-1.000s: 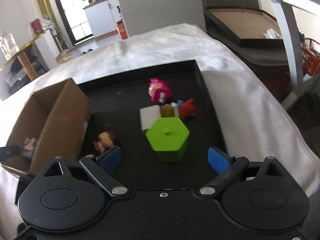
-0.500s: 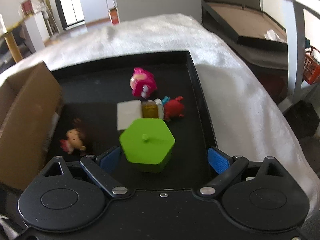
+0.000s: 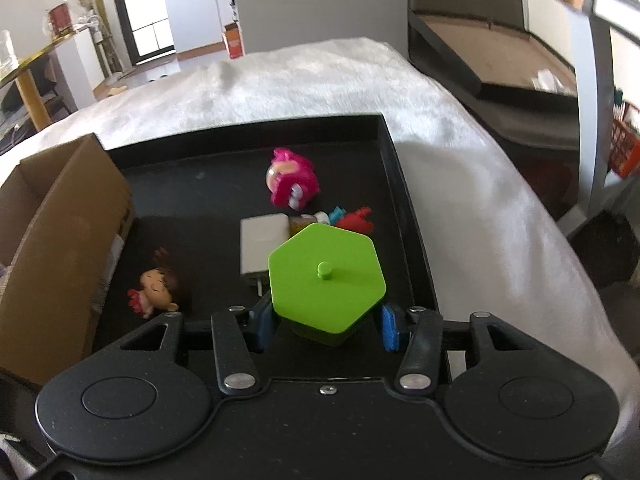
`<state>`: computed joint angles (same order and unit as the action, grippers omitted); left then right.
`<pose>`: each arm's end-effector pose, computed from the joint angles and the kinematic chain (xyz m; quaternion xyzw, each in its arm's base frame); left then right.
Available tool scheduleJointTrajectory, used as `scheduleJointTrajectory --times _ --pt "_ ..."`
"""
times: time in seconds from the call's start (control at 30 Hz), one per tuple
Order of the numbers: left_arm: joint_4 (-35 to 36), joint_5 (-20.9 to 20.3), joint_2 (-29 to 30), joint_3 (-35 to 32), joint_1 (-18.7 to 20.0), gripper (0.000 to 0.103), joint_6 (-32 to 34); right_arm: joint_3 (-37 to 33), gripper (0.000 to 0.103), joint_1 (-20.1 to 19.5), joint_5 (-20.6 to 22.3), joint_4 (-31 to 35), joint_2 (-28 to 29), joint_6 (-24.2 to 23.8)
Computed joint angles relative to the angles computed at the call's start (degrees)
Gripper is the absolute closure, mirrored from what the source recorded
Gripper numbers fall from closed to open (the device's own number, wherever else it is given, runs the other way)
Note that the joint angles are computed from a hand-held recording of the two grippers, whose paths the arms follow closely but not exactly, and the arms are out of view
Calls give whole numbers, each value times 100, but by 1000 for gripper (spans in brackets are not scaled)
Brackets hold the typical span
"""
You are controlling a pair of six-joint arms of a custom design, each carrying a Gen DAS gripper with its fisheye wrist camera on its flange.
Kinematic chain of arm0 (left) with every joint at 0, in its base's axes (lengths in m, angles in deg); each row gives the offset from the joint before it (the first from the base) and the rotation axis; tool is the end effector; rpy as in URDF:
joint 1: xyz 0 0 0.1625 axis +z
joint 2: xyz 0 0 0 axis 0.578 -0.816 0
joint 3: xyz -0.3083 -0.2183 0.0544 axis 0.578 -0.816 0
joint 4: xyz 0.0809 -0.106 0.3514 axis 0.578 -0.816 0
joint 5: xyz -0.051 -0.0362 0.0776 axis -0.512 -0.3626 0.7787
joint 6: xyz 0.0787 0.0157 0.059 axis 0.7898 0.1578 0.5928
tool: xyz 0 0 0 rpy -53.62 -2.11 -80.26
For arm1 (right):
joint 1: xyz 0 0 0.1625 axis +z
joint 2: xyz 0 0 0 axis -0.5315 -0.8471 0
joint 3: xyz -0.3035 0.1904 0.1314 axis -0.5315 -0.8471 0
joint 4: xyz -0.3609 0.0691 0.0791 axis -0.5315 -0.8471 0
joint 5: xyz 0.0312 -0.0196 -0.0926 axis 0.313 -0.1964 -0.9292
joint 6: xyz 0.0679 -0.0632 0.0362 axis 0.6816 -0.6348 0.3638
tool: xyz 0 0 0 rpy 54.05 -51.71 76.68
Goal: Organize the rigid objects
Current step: 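Carry the green hexagonal box into the cardboard box and release it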
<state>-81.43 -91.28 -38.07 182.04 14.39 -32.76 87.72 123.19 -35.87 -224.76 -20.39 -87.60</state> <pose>-0.1927 -0.5776 0.1031 -0.0138 0.8190 -0.3457 0.4577 0.1019 -0.6270 0.1338 0.1895 -0.8823 0.3047 0.3048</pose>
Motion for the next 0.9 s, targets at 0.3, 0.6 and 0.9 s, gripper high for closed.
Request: scheduleJointTrajectory --times 0.3,0.6,0.9 --pt "-406 77 -46 134 2 11 213 126 55 271 170 -9 -141 22" --pt "-1249 116 -104 314 31 11 589 51 55 593 266 30 -137 11" --pt "-2457 454 107 428 -6 11 1684 -115 55 914 268 45 52 6"
